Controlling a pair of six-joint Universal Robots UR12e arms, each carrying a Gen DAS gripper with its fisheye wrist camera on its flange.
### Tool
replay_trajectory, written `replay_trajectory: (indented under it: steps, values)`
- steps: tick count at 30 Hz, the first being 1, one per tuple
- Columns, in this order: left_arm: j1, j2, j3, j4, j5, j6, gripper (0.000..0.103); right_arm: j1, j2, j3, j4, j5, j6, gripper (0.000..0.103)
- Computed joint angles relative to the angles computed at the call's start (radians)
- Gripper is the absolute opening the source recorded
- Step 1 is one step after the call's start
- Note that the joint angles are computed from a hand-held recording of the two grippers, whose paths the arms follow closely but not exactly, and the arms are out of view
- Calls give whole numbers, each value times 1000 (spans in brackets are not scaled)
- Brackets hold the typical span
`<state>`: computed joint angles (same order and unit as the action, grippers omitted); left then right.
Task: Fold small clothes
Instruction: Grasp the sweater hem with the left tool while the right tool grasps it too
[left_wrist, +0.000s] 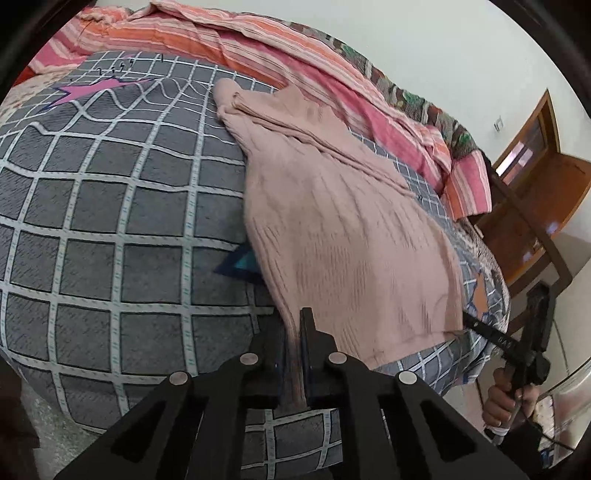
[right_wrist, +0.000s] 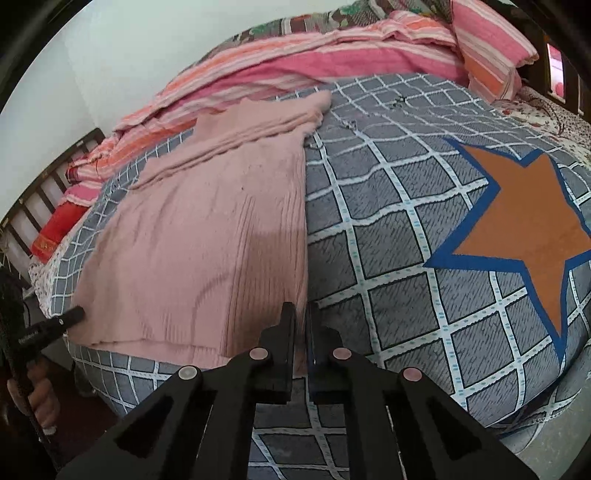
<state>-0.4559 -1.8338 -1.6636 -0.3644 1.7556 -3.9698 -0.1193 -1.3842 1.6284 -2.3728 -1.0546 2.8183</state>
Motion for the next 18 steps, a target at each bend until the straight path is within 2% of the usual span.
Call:
replay_trajectory:
  steps: [3,7,12,18]
  values:
    - [2,-7,10,-21,-11,-10,7,4,4,-13,37,10,4,8]
    - [-1,-16,30,-61,5,-36,8,19,0,-2,-10,-21,1,8]
    - [-10,-28,58,-125,36,-32,8,27,5,-9,12,-36,1,8]
    - [-11,-30,64,-133,35,-23,8,25,5,-9,24,-28,-12,8]
